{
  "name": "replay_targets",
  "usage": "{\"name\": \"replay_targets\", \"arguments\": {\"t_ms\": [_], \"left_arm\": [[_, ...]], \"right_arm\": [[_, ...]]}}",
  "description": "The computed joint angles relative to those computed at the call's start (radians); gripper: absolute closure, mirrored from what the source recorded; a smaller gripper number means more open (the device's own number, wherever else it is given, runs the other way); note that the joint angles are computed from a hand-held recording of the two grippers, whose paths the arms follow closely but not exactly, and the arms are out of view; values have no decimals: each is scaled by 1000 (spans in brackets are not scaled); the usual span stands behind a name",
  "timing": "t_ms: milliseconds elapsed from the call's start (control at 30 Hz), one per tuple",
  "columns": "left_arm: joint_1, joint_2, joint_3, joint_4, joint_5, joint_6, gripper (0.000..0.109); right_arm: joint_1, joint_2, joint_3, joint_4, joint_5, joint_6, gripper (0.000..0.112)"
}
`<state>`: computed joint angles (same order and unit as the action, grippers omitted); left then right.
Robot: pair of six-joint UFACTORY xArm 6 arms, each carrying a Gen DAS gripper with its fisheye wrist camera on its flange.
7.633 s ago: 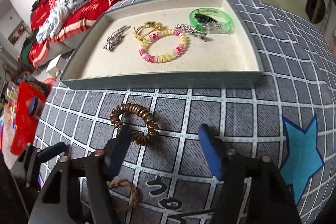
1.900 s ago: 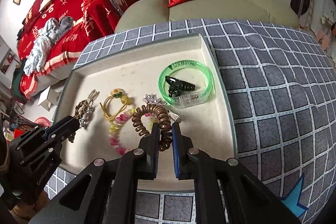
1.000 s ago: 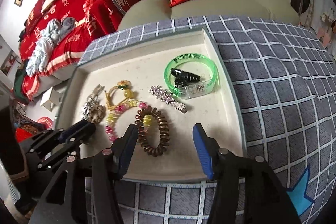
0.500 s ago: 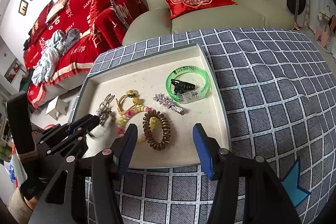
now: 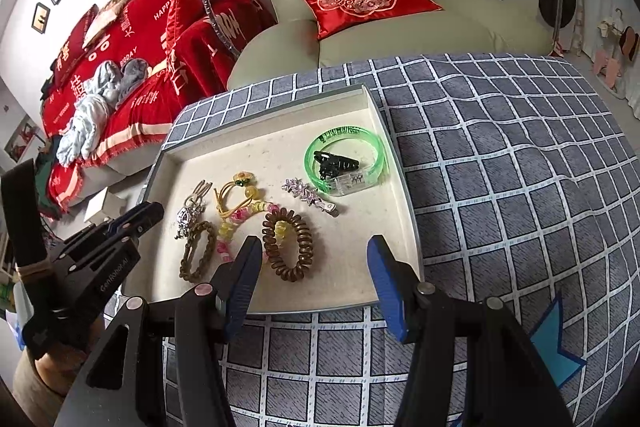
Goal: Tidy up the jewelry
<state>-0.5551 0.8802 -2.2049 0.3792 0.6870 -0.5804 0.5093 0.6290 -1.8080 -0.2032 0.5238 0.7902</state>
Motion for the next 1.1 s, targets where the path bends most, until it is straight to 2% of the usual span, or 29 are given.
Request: {"name": "replay_targets", "arguments": {"t_ms": [133,167,200,233,267,300,367,533,567,600,633,700,767,933,1100], "left_arm": [[5,-12,25,-11,-20,1,80],[6,-15,31,-6,-22,-5,72],[6,-17,33,5,-17,-17,14],[7,-29,51,36,-19,-56,6],[12,-51,90,104,-63,-118,6],[11,-53,94,130,-70,-138,6],[14,-47,82,103,-66,-111,6],[15,-54,92,147,-55,-144,6],[16,-54,94,148,-54,-145,6],[16,-65,113,155,-59,-153,6],[14,-84,145,170,-69,-171,6],[11,-104,179,193,-76,-193,6],[6,-126,212,218,-77,-217,6],[2,-162,267,246,-84,-248,6],[-5,-212,339,280,-100,-302,6]], "right_arm": [[3,18,-23,7,11,-9,54],[3,21,-26,8,12,-10,54],[4,22,-28,9,11,-10,54],[4,24,-29,11,11,-11,54],[4,25,-30,11,11,-12,54],[4,25,-31,9,10,-12,54],[4,30,-39,1,17,-9,54],[3,41,-55,-17,29,2,54],[5,43,-58,-30,35,6,49],[7,44,-63,-46,42,10,33],[10,47,-68,-70,48,21,25],[14,41,-60,-140,40,70,15],[15,31,-44,-204,28,123,9],[10,-18,39,-390,-63,287,9],[24,-33,45,-426,-35,292,9]]}}
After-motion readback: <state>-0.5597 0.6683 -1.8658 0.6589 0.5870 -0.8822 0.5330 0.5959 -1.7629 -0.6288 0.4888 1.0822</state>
